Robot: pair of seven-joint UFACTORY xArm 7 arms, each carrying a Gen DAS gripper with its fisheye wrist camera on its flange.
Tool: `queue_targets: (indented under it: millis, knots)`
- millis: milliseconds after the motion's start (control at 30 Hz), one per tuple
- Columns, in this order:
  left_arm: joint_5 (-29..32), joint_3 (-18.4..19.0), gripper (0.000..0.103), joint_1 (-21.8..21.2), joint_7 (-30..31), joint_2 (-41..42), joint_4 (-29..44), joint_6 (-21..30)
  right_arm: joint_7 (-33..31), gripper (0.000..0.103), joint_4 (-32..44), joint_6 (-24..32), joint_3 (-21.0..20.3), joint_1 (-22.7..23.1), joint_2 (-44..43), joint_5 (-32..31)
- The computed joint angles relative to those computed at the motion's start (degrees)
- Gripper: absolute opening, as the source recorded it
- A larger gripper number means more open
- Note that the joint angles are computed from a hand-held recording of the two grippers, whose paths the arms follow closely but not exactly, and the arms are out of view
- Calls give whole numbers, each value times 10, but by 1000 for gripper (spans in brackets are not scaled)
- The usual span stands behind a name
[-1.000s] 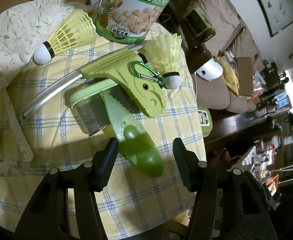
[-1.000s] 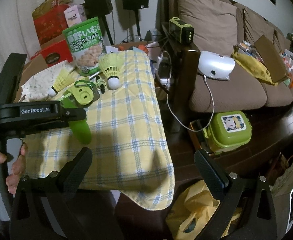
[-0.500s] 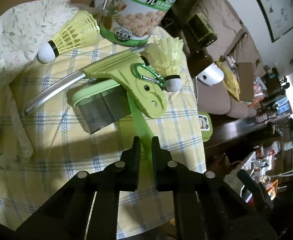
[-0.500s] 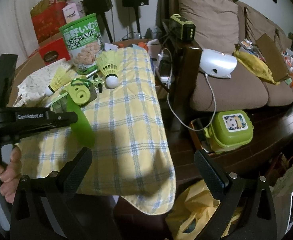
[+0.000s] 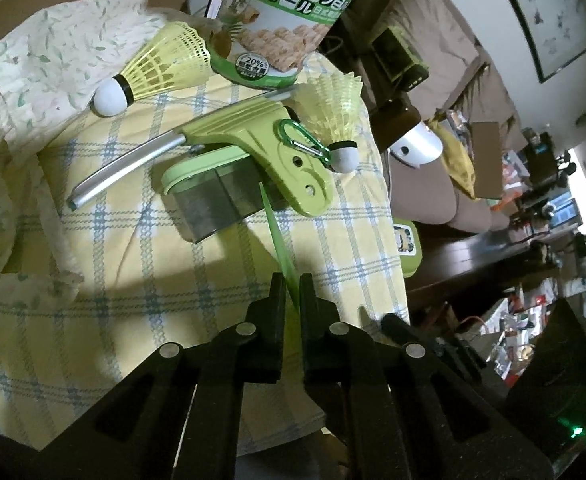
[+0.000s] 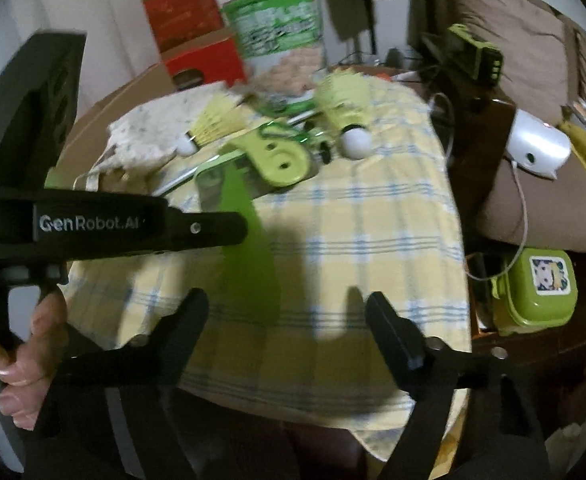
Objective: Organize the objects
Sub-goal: 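Close the left tool on the handle of the green plastic paddle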
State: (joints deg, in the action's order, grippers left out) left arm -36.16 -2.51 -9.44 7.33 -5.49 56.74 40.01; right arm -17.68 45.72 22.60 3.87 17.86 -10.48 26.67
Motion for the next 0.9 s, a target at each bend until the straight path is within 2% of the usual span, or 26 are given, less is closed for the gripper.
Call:
queue_targets:
  millis: [100,133,167,233,367,467,567,633,733,833,900]
  knots:
    - [0,1,6,1,-1,-5,-5,2,3,67,1,-14,5,-1,10,-10]
    - [0,1,6,1,-1,-7,-7,3,-6,63,4,-14,2,2,14,-1]
    - [1,1,6,0,-2,-6,-6,4,-22,52,8,-8,-3,7,16,18]
    - [1,2,6,0,-4,-8,-8,5,-47,47,15,-5,-6,11,22,45]
    - [5,1,7,0,-12,-9,-9,7,-58,30,17,-6,8,10,25,31]
    - [14,1,7,1,-22,-1,-1,18,-69,25,12,-17,15,16,23,24]
    - [5,0,7,1,-19,5,-1,16,-88,24,10,-19,10,24,22,47]
    - [-4,0,7,1,-14,10,-1,21,-132,22,14,1,-2,34,21,99]
    - [-22,1,5,2,5,8,-6,20,-128,23,12,10,5,25,16,91]
    - [-42,5,4,6,15,1,-13,19,-125,37,10,29,2,20,0,92]
    - [-38,7,3,10,16,-7,-17,15,-117,50,4,26,2,16,-16,81]
